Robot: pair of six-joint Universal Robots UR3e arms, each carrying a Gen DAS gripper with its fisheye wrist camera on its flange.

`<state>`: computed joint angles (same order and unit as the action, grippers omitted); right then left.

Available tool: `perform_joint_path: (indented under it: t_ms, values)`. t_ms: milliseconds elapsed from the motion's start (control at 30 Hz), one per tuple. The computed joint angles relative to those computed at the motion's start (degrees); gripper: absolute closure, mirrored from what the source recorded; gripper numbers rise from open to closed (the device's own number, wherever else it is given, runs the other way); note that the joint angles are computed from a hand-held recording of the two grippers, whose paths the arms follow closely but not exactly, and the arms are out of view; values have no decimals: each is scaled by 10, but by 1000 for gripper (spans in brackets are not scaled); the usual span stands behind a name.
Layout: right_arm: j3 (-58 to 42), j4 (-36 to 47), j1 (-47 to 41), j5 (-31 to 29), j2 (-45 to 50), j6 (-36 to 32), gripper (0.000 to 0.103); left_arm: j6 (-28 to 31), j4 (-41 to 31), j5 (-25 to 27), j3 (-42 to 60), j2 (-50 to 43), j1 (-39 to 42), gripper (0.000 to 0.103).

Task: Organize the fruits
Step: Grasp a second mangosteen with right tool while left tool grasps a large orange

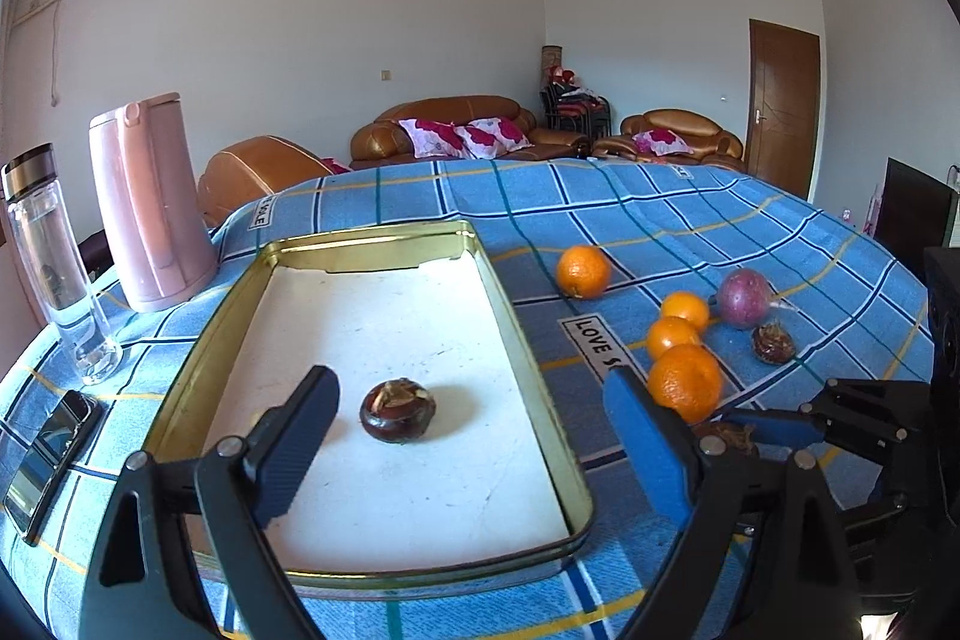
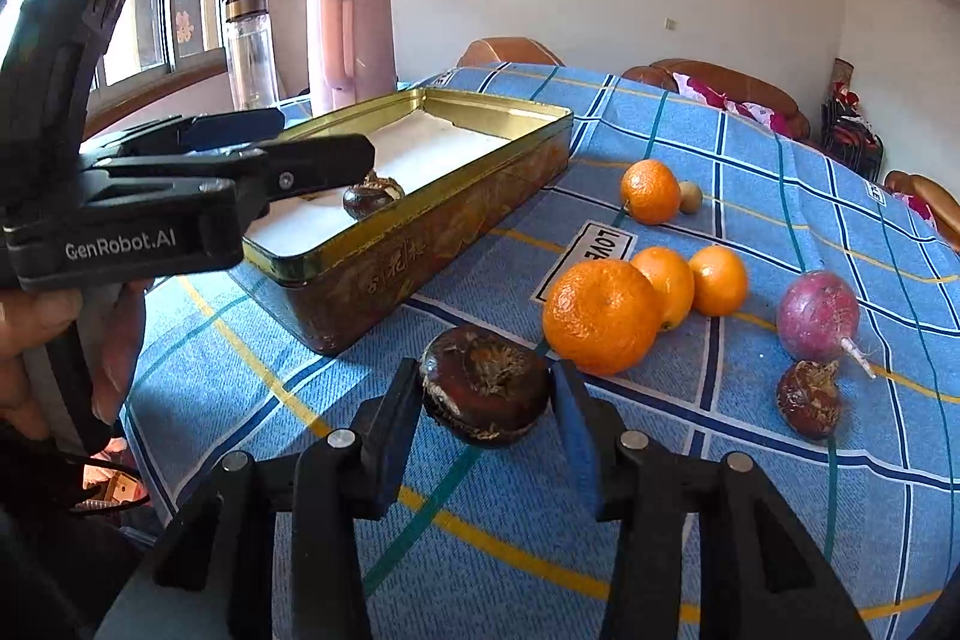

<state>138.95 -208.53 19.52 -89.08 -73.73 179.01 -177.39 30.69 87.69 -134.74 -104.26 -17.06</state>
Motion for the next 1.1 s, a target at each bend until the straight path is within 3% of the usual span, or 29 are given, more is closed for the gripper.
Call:
perform_joint_path:
  t_ms: [300, 600, 733, 867, 1100]
  values:
    - [74, -73, -66, -71, -49, 12, 57, -17, -102, 35, 133, -56, -91, 11]
    - [108, -70, -174, 11, -88, 7, 57, -20, -245, 47, 279, -141, -149, 22]
    - [122, -95, -177, 16, -84, 1, 57, -20, -303, 53, 321, -159, -160, 31]
    - [124, -112, -172, 10, -75, -2, 57, -18, -356, 41, 354, -173, -163, 51]
    - [135, -154, -168, 6, -61, -8, 57, -25, -327, -1, 323, -162, -144, 54]
